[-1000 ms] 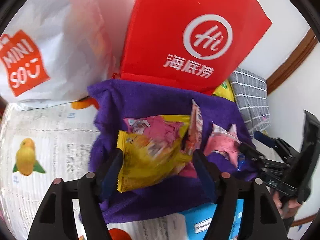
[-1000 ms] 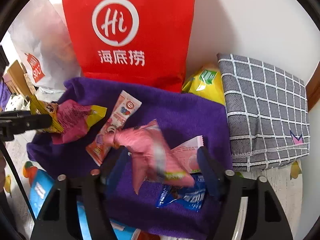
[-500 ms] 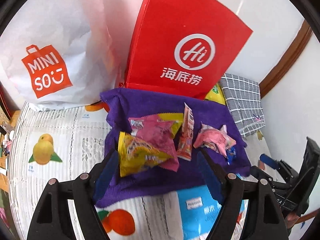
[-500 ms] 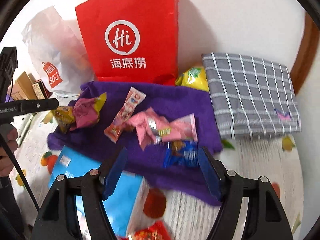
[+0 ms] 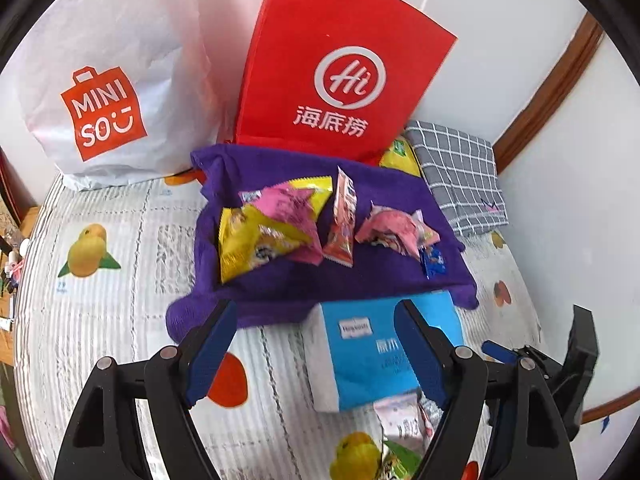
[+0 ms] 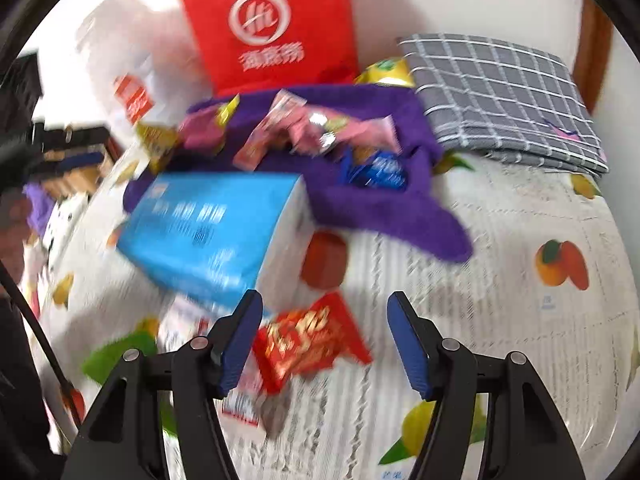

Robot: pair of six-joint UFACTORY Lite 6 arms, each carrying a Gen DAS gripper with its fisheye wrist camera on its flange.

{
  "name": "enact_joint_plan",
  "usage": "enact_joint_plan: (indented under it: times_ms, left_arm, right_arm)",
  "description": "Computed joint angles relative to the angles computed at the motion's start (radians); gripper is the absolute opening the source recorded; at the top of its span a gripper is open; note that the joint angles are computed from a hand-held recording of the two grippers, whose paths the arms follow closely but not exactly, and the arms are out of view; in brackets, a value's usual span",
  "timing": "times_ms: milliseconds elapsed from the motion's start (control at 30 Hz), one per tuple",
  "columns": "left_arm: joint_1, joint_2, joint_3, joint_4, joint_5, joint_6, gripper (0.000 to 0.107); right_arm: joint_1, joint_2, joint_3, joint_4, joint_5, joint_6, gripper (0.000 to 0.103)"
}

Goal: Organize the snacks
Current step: 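Grasp the red candy packet with the right tool while the left tool grasps the green snack bag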

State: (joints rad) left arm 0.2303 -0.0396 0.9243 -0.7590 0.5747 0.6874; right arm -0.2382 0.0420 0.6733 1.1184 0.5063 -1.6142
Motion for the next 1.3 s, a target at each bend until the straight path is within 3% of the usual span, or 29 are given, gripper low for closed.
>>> enact_joint_plan:
  times_ms: [300,433,600,900,1200,1300]
  left_arm:
    - [-0.007,-0.133,-0.125,0.052,0.011,-0.017,0.079]
    - [0.001,-0.175,-0.169,0.056,0.014,-0.014,0.079]
    - [-0.014,-0.244,-0.235,0.069,0.016,-0.041,0.079]
    - [-0.121,-0.442,-0.42,0.057,0.024,-0.101,0.079]
    - [-0.453,-0.575,-0.59,0.2,-0.113,-0.454,0.079]
    - [-0.583,-0.567,-0.613,0.359,-0.176,-0.69,0.079]
  right_arm:
    - [0.083,0.074,-0.052,0.183,-0.111,-0.226,0.07]
    - [0.058,0.075,-0.061,0.222,-0.089,-0.271,0.064]
    - [-0.032,0.02,-0.077,0.143,-0.029,-0.219,0.062]
    - [-0.308,-0.247,-0.197,0.011,0.14,-0.18,0.062]
    - [-0.591,-0.348,-0.253,-0.092,0.299,-0.271,0.062]
    - [-0.675,-0.346,-0.258,-0.122,0.345,-0.321,0.062]
